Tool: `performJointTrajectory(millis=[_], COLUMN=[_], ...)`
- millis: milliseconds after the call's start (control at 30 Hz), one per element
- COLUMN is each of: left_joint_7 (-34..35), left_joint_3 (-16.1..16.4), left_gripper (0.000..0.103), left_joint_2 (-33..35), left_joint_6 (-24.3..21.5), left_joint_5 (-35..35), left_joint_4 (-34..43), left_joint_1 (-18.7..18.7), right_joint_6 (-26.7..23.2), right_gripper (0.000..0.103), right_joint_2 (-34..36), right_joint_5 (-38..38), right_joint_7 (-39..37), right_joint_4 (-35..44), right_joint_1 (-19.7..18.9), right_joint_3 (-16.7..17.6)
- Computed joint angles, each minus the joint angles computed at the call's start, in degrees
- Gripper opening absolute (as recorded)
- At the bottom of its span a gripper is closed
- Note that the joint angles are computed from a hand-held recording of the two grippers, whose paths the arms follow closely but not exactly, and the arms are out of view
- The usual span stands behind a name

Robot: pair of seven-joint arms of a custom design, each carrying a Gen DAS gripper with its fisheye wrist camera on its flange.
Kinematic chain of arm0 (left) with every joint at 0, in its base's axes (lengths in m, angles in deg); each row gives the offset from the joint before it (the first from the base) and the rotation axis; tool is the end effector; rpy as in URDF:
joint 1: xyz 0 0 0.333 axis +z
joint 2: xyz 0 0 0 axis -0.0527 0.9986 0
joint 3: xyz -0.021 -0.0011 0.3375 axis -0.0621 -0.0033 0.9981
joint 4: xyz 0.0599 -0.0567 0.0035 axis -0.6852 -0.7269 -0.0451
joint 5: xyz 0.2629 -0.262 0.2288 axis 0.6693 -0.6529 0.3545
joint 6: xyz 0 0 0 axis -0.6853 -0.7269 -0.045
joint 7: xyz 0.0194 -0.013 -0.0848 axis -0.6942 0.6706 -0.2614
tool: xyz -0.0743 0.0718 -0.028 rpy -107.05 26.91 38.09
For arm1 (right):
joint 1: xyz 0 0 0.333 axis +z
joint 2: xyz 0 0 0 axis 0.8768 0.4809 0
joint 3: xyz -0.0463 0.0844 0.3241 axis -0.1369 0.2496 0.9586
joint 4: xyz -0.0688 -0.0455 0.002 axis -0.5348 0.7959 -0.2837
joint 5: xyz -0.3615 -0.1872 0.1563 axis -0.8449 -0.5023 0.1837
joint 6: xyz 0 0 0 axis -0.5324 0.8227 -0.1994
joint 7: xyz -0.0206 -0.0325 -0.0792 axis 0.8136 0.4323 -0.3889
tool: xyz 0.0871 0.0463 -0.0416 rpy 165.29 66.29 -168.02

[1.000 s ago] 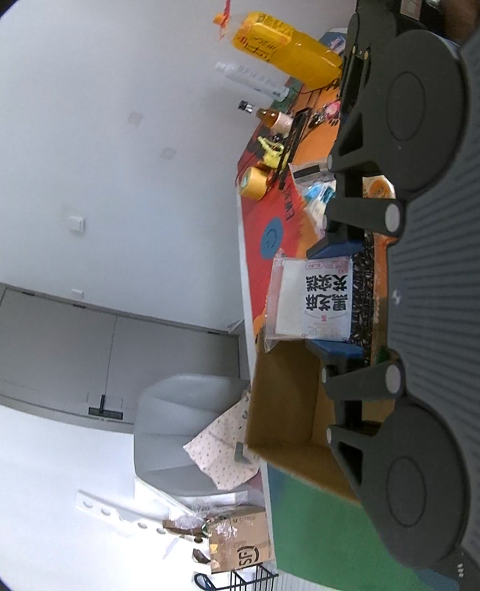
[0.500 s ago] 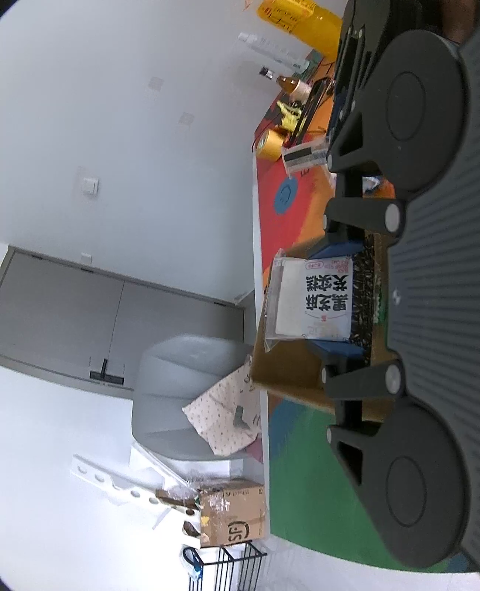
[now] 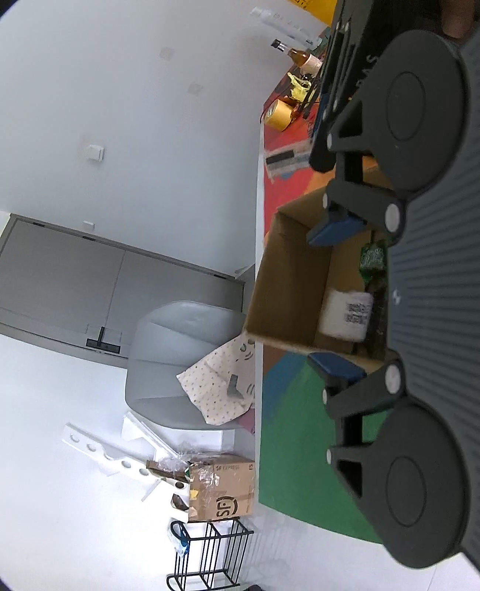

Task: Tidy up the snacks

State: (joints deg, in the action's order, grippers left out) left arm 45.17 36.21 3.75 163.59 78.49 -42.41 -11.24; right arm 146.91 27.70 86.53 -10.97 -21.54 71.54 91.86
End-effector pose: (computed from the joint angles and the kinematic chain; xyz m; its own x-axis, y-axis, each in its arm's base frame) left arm 0.5867 -0.2377 0.5233 0.2158 -0.9481 0.2336 -0.4048 -0.3046 -0.8622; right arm 0.6794 0.1564 0.5109 0.5788 -0.8005 -0.1556 -0.4165 -0.1262 -0.9003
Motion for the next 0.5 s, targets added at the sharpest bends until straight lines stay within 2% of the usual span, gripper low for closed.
performJointTrajectory(millis=[133,167,200,433,500], left_joint_7=[-0.21,-0.69,-0.84,0.21,0.55], left_joint_3=[-0.18,-0.23,-0.22,-0.57,-0.65], left_gripper=[0.075,0.078,0.08,0.091,0.093], left_joint_2=[-0.19,-0.29,-0.28,0.16,0.43], left_joint_6=[-0.6,-0.8,-0.88,-2.07,-1.97], left_joint_5=[0.02,0.27,0.38,-0.33,-0.68], left_joint_4=[-0.12,-0.22,-0.24,0.18,0.41], left_joint_1=[-0.2,-0.26,-0.24,-0.8,-1.06], right_joint_6=[-4.17,-4.4,-4.04,-2.58,-1.66], right_gripper=[0.021,0.027,0.032,0.047,0.054], right_joint_2=[-0.12,-0.24,-0.38,-1.24,-1.61], right_joint_5=[-0.04,-0.26,-0.72,-1.2,-0.6], right_joint_7=[0.22,0.61,1.13,3.84,3.73], right_joint_4=[0.25,0.17,0.01,-1.44,-2.09], right_joint_1=[-0.45,-0.4,-0.25,-0.7,-0.88], right_joint_3=[-0.06,-0.11,-0.21,-1.11,-1.26])
